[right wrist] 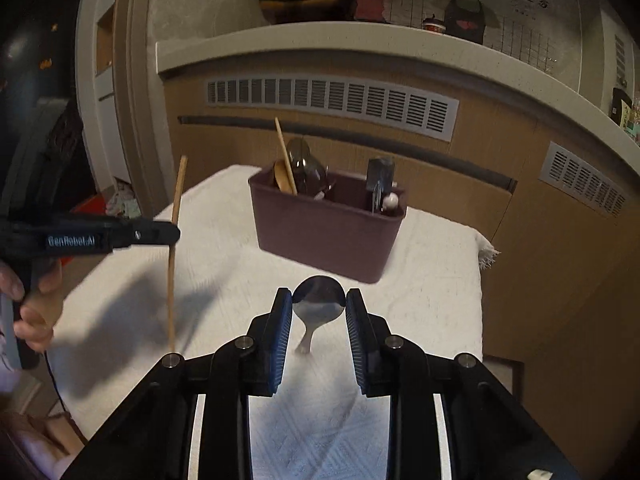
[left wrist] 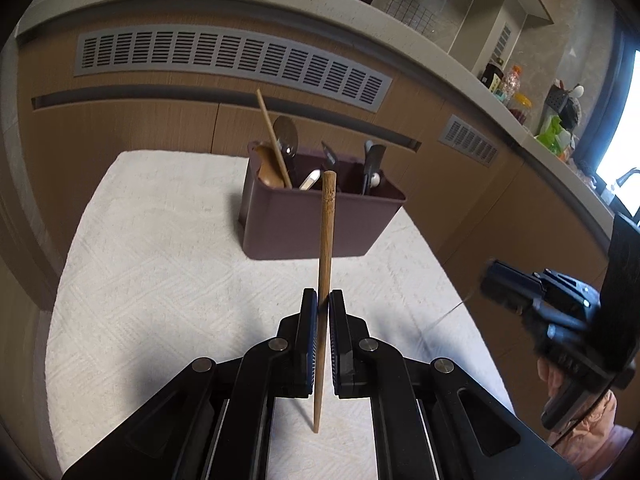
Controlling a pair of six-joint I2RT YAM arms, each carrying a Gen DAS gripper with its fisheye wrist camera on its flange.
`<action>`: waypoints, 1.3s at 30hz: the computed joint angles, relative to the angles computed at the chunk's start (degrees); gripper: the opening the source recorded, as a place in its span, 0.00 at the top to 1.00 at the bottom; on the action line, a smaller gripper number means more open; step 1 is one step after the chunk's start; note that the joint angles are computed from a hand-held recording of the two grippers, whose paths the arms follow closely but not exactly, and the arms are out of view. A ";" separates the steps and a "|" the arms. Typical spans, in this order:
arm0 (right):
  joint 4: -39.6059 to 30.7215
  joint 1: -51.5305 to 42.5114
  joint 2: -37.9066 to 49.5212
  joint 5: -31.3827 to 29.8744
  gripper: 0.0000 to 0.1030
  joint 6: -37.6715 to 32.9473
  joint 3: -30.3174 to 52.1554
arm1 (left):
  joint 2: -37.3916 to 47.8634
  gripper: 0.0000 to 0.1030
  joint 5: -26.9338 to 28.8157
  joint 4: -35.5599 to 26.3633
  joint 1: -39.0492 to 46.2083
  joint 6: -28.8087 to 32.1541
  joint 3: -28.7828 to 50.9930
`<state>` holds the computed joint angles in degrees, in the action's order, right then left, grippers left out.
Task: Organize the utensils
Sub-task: 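Lift the chopstick and smiley spoon and adjust their grips, then carry the chopstick and smiley spoon over the caddy with both tools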
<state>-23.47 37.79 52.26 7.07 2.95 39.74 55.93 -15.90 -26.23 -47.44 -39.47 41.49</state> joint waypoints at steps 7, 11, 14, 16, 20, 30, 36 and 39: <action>0.05 -2.13 4.75 -2.54 0.95 -2.31 2.52 | 0.30 0.94 -0.16 0.30 0.03 0.99 1.22; 2.18 -3.66 12.44 -9.69 0.67 -4.13 1.52 | 0.14 0.94 0.87 1.17 1.59 0.86 -0.04; 6.03 -2.67 22.30 -10.87 0.62 -4.88 3.05 | 0.61 0.94 2.15 1.80 3.18 1.32 -0.66; 8.78 -1.47 29.21 -8.69 0.62 -4.03 4.99 | 1.14 0.94 2.60 1.33 4.47 1.19 -0.87; 12.56 -0.39 40.04 -5.61 0.62 -0.92 8.97 | 2.40 0.92 3.83 -0.68 7.88 0.55 -1.73; 17.27 -0.49 34.69 -5.64 0.76 -2.10 4.19 | 14.95 0.59 13.08 -0.48 19.50 -4.01 -1.83; 16.49 -2.45 25.27 -6.33 0.75 -0.77 -0.25 | 31.66 0.60 9.14 -8.45 18.68 1.59 12.07; 16.80 -1.95 23.22 -3.52 0.75 -0.93 -1.38 | 35.91 0.83 3.95 -11.01 15.53 4.44 16.18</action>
<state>-6.67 35.85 75.48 3.55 2.01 38.36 91.83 -11.94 -37.25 -31.91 -35.03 57.67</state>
